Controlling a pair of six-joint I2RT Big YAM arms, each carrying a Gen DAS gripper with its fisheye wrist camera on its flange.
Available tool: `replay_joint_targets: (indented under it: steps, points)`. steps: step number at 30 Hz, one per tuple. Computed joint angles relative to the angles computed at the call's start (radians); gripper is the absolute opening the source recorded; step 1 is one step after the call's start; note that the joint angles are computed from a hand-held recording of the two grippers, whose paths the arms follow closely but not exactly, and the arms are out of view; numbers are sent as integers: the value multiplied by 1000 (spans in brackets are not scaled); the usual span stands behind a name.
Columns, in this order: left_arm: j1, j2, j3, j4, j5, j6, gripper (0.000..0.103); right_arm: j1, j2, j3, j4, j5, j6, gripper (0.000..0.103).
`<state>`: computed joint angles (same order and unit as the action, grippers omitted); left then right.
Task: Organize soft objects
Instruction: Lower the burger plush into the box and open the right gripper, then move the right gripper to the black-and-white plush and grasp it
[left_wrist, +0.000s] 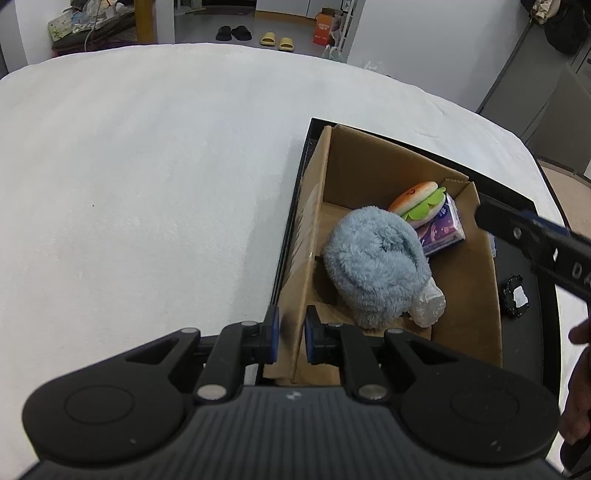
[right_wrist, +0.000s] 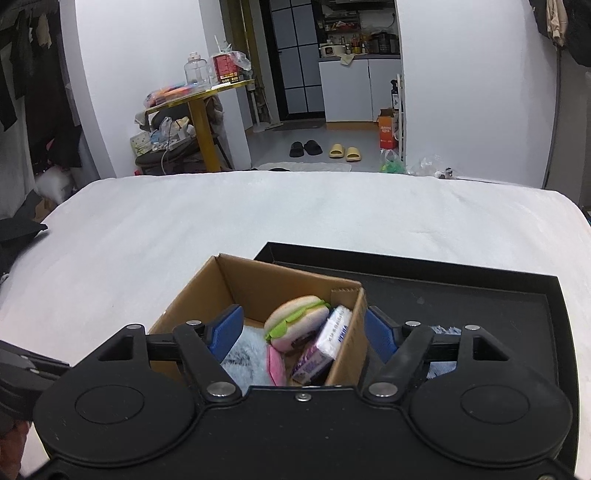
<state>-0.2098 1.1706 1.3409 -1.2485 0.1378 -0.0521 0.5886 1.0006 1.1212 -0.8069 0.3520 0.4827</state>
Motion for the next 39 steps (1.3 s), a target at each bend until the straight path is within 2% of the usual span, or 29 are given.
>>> replay_joint_targets:
  steps: [12, 14, 18, 21, 24, 31, 39]
  points:
    - [-31, 9, 29, -4, -65, -20, 17, -57, -79, -82, -14, -23, 56, 72]
    - [-36, 11, 33, 1, -82, -27, 19, -67, -93, -100, -13, -30, 51, 72]
    - [-50, 19, 35, 9, -114, -36, 39, -93, -116, -129, -17, -37, 51, 72]
    - [-61, 27, 36, 12, -129, -41, 46, -116, -135, -158, -14, -43, 52, 72]
    - [-72, 37, 39, 10, -136, -46, 49, -141, -148, -183, -21, -48, 42, 76]
    - [-95, 48, 45, 12, -149, -59, 55, -212, -171, -231, -49, -83, 10, 77]
    - [-117, 37, 31, 22, -155, -59, 59, -274, -176, -278, -95, -54, 46, 77]
